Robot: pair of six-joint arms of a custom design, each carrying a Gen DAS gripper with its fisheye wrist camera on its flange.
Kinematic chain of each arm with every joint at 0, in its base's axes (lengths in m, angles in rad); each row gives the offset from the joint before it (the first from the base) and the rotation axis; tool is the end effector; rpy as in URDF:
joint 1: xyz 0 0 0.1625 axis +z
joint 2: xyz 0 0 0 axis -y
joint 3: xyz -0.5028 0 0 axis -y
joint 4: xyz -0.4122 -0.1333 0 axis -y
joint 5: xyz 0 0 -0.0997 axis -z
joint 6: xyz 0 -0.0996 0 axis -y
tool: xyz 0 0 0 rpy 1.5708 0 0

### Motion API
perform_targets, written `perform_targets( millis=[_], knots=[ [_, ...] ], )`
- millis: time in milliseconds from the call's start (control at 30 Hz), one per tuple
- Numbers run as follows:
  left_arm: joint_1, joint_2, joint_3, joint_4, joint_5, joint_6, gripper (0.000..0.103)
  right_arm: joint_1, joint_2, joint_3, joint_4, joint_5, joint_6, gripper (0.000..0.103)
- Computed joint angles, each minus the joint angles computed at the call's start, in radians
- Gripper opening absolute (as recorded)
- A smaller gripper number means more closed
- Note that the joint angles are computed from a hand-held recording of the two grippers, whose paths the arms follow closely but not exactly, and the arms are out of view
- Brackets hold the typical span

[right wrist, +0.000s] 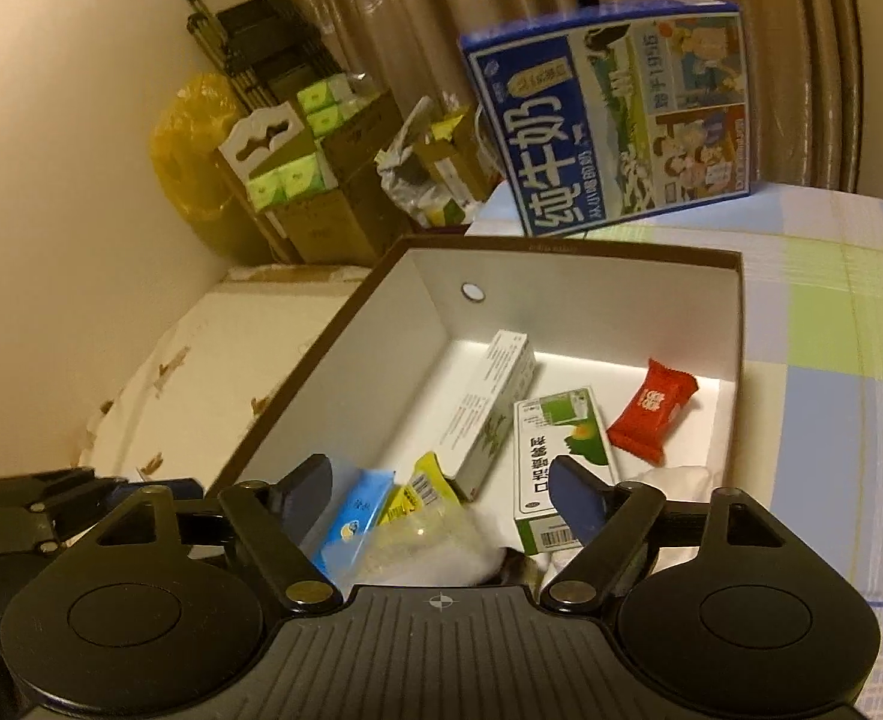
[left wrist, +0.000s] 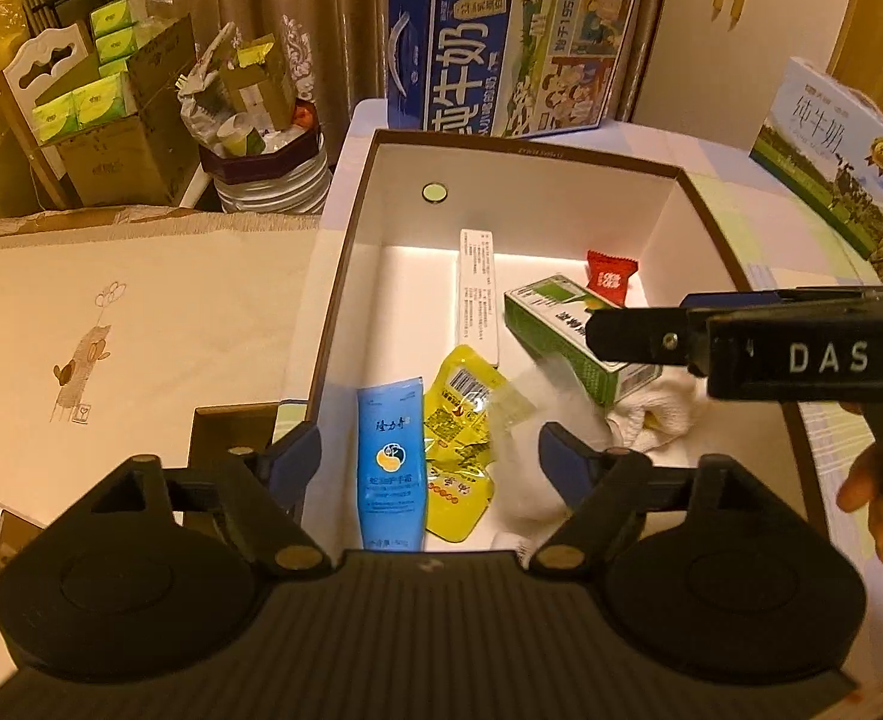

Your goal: Organize objects

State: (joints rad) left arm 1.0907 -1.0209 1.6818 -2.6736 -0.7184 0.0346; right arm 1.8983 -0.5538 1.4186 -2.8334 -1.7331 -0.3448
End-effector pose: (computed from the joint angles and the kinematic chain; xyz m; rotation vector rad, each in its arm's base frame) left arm -0.1415 -0.7227 0.3215 0.3589 2.2859 -0.7352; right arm 0.3764 -0.7435 0.0613 0.9181 -2.7727 0.5866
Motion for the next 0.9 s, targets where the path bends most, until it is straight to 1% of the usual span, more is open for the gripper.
perform_targets(
  millis=[67, 200, 267, 433, 600, 900],
  knots=[
    [-0.009, -0.01, 0.017, -0.019, 0.006, 0.004, 0.083, -0.002, -0.013, 0.012, -0.007, 0.011, 0.009, 0.078],
    [-0.023, -0.037, 0.049, -0.023, 0.012, -0.019, 0.086, -0.003, -0.048, 0.051, -0.025, 0.024, 0.014, 0.079],
    [-0.032, -0.05, 0.068, -0.02, 0.027, -0.033, 0.09, -0.004, -0.069, 0.077, -0.036, 0.027, 0.019, 0.079],
    [-0.058, -0.079, 0.112, -0.018, 0.056, -0.07, 0.096, -0.01, -0.127, 0.148, -0.066, 0.04, 0.026, 0.08],
    [-0.093, -0.094, 0.156, -0.031, 0.094, -0.1, 0.098, -0.016, -0.185, 0.214, -0.081, 0.044, 0.016, 0.081],
    [-0.169, -0.118, 0.233, -0.02, 0.136, -0.207, 0.099, -0.039, -0.312, 0.346, -0.076, 0.054, 0.007, 0.081]
  ],
)
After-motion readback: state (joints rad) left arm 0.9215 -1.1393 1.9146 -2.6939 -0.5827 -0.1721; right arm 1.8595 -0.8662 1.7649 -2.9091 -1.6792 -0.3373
